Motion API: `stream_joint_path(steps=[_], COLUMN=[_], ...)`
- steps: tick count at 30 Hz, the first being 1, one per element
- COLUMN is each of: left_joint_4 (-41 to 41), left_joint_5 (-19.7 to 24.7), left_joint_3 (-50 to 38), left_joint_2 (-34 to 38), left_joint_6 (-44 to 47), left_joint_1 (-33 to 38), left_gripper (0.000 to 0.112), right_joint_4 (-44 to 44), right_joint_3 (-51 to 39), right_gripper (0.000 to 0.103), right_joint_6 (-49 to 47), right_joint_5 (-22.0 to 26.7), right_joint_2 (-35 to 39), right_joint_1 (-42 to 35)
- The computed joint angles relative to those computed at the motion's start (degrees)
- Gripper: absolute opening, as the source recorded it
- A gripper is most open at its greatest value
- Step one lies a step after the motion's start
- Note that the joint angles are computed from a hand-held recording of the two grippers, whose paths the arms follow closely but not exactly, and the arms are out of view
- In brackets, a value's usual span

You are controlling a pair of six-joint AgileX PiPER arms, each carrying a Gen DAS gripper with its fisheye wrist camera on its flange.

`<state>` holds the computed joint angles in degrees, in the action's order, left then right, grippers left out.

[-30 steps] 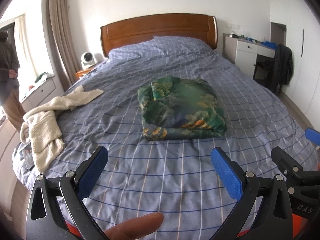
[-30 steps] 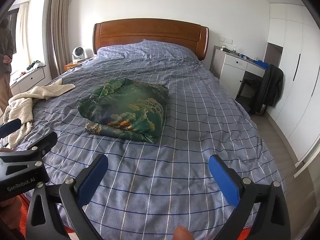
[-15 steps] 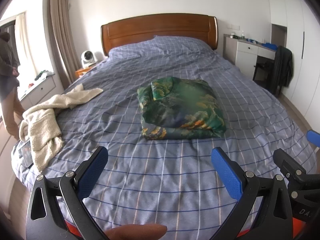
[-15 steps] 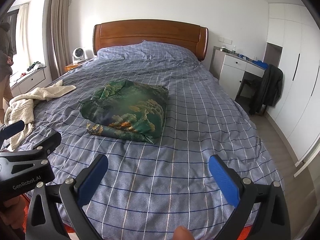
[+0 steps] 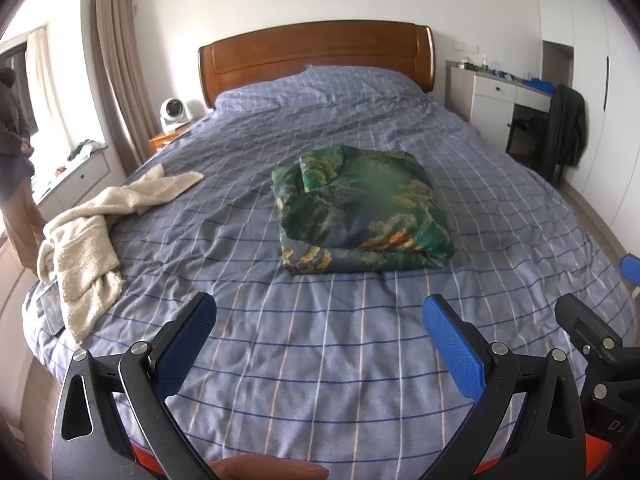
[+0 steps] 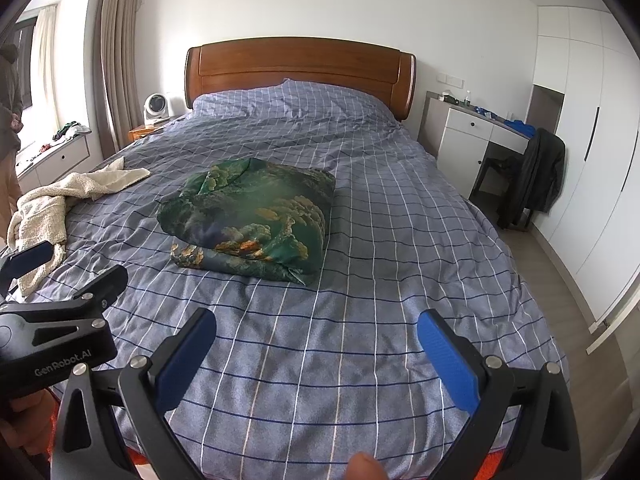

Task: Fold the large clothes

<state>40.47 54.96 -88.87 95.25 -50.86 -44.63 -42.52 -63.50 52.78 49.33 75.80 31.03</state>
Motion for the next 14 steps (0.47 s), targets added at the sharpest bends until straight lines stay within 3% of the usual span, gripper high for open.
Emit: stream_joint_path(steps=[14], left_joint_4=[0.53], left_joint_5=[-2.15], left_joint_3=[2.06], left_joint_2=[-1.15], left_joint_6=[-1.86], left_joint_1=[0.39], left_gripper=[0.103], right_joint_4=[-0.49], right_joint_3=[0.53], right_gripper=[0.102], right_joint_6=[0.67], right_joint_5=[0.14], right_joint_2=[0.41], right_joint_1=[-0.06])
